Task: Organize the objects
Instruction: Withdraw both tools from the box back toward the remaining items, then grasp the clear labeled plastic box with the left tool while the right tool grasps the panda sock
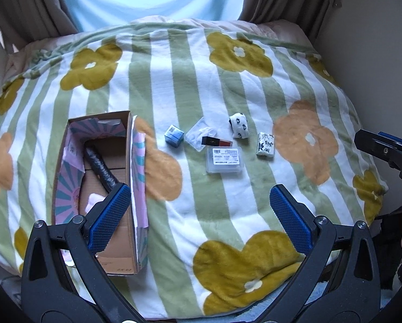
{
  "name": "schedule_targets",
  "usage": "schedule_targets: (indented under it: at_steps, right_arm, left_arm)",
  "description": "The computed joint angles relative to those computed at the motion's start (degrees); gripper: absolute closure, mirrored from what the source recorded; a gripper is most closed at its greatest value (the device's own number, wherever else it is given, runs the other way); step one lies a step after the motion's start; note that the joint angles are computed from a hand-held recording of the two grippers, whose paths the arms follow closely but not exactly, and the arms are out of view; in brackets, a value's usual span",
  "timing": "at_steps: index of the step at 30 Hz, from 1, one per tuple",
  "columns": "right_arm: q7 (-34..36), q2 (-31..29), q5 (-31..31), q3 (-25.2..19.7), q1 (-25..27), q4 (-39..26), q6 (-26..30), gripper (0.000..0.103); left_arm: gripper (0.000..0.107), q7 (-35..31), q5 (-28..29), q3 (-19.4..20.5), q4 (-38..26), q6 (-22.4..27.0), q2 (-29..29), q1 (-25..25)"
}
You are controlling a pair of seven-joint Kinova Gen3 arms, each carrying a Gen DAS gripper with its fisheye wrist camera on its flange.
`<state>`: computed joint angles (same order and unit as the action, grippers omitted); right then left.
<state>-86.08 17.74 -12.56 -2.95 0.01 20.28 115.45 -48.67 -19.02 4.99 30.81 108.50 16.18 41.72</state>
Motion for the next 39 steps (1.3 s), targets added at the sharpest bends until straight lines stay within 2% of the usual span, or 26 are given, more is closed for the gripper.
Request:
schedule_targets:
  at_steps: [5,10,14,21,28,35,39]
  right_arm:
    - [0.8,3.4,-1.1,-0.5,1.3,-3.4,1.2,0.001]
    - [3.1,8.2,-2.1,-1.6,1.9,-6.3,2.0,0.001]
    - [6.1,10.7,-2.0,-2.0,1.8,-4.0,-0.7,0.001]
    - [10.5,14.5,-2.4,-2.3,0.9,3.2,-8.1,0.001]
    - [13.0,18.7,-2.1,-2.4,-0.9,6.5,-11.7,0.012]
    - [13.0,23.4,-1.8,-2.4,-2.4,5.4,-12.3,0.018]
    - [12.3,26.1,-1.6,-2.5,-3.4,3.2,-11.3,0.029]
  left_arm:
    - [0.005,-0.5,2.5,-0.2,-2.6,0.1,3.0,-1.0]
    - [0.005,-0.6,6.3,-0.4,-1.7,-2.6,5.5,-2.6]
    - [0.005,0.3,8.5,-0.7,1.6,-6.3,7.7,-3.8]
    - [0.005,1.5,12.1,0.0,11.2,-16.2,10.0,-6.9]
    - [0.005,1.5,15.1,0.5,16.9,-22.4,13.3,-9.6]
    - [0.005,1.7,16.2,0.2,19.1,-26.1,16.1,-10.8]
    - [0.005,1.6,16.7,0.2,19.7,-27.1,17.3,-11.4]
